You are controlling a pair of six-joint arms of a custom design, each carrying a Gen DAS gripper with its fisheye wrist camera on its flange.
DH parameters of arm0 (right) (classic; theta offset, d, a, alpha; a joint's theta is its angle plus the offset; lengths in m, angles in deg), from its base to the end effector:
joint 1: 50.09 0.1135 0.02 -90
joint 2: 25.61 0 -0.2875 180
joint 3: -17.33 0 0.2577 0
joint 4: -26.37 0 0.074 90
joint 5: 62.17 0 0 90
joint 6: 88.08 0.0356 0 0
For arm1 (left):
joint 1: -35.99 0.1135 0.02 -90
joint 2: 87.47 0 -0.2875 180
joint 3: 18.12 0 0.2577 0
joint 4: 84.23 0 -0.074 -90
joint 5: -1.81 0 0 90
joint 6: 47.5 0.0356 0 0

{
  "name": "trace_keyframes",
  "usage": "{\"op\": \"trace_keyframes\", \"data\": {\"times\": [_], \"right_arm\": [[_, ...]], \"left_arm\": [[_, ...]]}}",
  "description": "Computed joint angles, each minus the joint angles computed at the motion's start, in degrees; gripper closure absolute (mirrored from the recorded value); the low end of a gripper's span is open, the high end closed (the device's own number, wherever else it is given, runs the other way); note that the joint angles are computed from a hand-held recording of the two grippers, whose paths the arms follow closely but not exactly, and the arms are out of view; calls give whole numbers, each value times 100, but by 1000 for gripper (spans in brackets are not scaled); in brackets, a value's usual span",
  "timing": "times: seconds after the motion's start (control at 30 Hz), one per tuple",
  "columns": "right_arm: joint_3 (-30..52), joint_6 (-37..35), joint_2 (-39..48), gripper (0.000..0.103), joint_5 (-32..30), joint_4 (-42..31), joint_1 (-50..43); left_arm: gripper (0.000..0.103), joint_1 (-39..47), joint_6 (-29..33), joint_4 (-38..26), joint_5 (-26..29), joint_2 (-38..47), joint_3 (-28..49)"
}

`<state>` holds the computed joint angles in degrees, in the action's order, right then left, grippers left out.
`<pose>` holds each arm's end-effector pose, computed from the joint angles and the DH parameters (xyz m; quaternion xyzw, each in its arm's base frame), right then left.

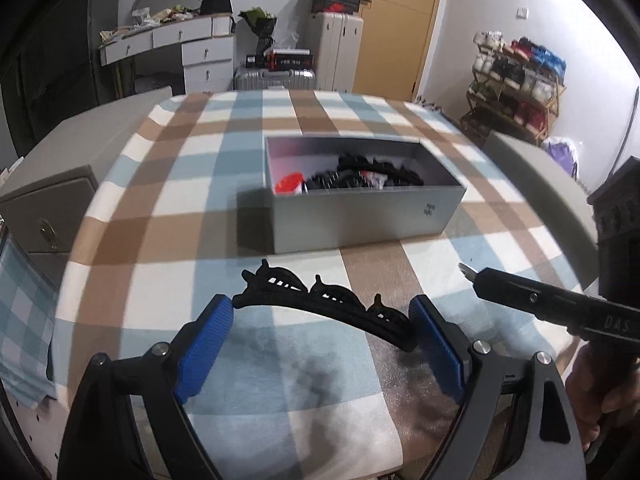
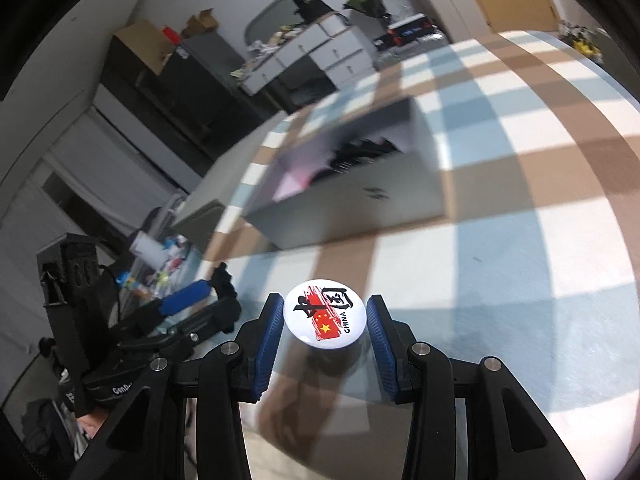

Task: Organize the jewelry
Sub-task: 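Carry the white badge and black comb clip into the box and open both grippers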

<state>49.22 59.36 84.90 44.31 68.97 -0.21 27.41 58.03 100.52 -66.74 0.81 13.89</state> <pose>0.1746 0.1916 0.0665 0.1230 0.8757 0.2861 0.3690 0.2167 -0.0459 0.1027 0.2537 0.8944 -0.1558 0.3338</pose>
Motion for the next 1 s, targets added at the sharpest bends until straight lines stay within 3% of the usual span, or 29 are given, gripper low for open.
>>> {"op": "trace_keyframes", "data": {"times": [0.47,0.7,1.0], "right_arm": [[862,-1299,-1558,61,170,-1950,-460],[1163,-1662,-1602,61,-175,-2199,-1092],[1518,-2110,-1057,61,-834,-2044,-1810]], "left_arm": [[17,433,211,-1002,1054,-431,977],[17,153,7,-773,1044,50,1419],[17,-260,-199,-844,1016,940,2052]]}}
